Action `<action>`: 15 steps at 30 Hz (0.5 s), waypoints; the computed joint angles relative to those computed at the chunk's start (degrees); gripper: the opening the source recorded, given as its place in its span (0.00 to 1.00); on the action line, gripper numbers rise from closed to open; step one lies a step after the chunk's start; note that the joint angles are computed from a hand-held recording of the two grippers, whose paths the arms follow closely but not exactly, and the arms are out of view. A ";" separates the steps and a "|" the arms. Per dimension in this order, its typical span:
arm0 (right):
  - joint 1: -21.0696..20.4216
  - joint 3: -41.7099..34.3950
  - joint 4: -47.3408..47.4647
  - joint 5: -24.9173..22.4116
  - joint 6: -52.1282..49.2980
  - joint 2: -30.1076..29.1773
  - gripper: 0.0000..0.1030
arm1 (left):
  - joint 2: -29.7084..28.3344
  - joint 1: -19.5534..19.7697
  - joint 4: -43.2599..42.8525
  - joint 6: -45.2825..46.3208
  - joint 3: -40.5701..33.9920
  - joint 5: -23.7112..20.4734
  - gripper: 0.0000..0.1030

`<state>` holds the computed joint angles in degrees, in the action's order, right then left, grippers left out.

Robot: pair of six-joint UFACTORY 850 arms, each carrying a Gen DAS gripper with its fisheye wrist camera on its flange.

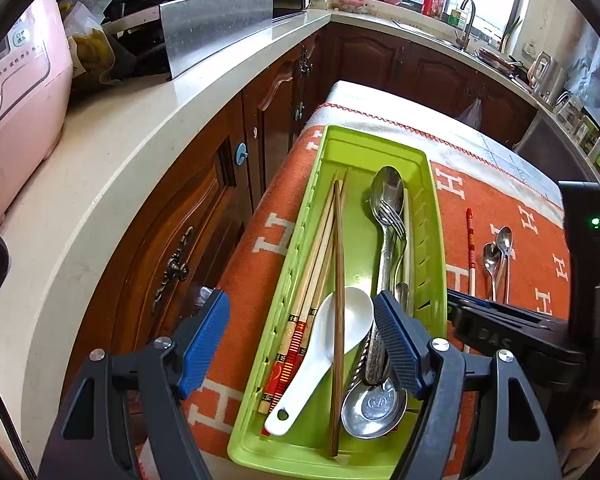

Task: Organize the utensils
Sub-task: 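Move the right tool toward the remaining spoons and chopsticks on the blanket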

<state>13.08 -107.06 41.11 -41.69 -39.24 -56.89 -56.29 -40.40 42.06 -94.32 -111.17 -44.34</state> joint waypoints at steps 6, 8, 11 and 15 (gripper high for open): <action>1.41 4.06 -0.74 7.57 -7.32 2.18 0.14 | -0.08 0.10 -0.67 -0.42 -0.08 0.11 0.71; 1.49 4.62 -2.11 8.43 -7.45 2.56 0.11 | -0.17 0.10 -0.92 -0.30 -0.18 0.26 0.71; 2.33 7.28 -9.68 13.14 -2.80 4.41 0.09 | -0.50 -0.01 -1.07 0.27 -0.70 -0.01 0.71; 1.76 8.63 -12.90 13.58 2.51 5.42 0.06 | -1.35 -0.18 -1.85 1.69 -2.11 -0.09 0.71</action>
